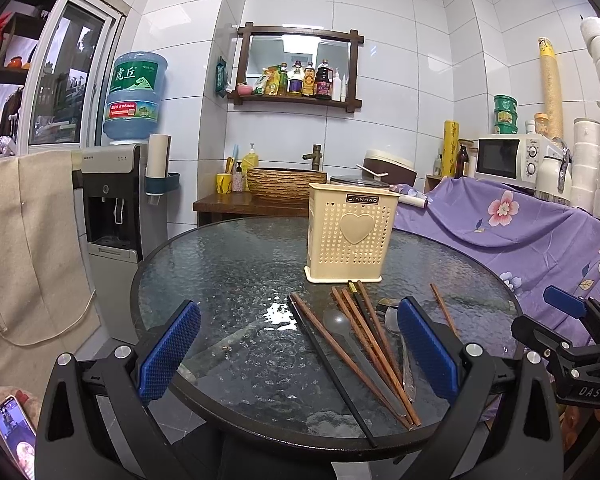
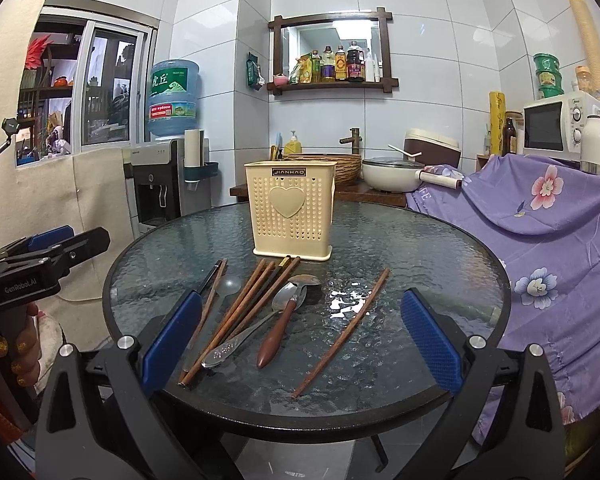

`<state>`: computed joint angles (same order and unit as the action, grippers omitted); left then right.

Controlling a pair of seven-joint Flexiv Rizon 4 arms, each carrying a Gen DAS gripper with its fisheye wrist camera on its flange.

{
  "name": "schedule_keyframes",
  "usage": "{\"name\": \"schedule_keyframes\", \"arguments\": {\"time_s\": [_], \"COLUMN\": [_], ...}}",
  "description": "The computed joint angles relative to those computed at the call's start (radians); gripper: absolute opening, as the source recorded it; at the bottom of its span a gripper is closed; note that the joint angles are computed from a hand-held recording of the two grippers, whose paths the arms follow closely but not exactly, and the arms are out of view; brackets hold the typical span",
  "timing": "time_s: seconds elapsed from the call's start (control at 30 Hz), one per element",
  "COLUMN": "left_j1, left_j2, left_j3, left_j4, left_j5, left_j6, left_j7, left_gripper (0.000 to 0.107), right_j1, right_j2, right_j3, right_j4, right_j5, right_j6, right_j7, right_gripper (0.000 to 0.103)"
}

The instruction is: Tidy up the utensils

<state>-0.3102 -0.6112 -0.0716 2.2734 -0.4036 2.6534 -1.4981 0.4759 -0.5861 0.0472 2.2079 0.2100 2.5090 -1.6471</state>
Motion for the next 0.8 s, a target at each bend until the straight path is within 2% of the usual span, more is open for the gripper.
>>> {"name": "schedule_keyframes", "arguments": {"time_s": [0.8], "left_j1": [-0.006], "left_j2": [0.004], "left_j3": [0.002], "left_j4": [0.0], "left_j5": [-0.012], "left_j6": [-0.008], "left_j7": [0.004], "left_gripper": [0.097], "right_j1": [0.002], "right_j2": [0.003], "right_j3": [0.001], "right_j4": [0.001], "right_j5": [0.0], "right_j6": [-0.006], "right_j7": [-0.001], "right_gripper": [0.098]}}
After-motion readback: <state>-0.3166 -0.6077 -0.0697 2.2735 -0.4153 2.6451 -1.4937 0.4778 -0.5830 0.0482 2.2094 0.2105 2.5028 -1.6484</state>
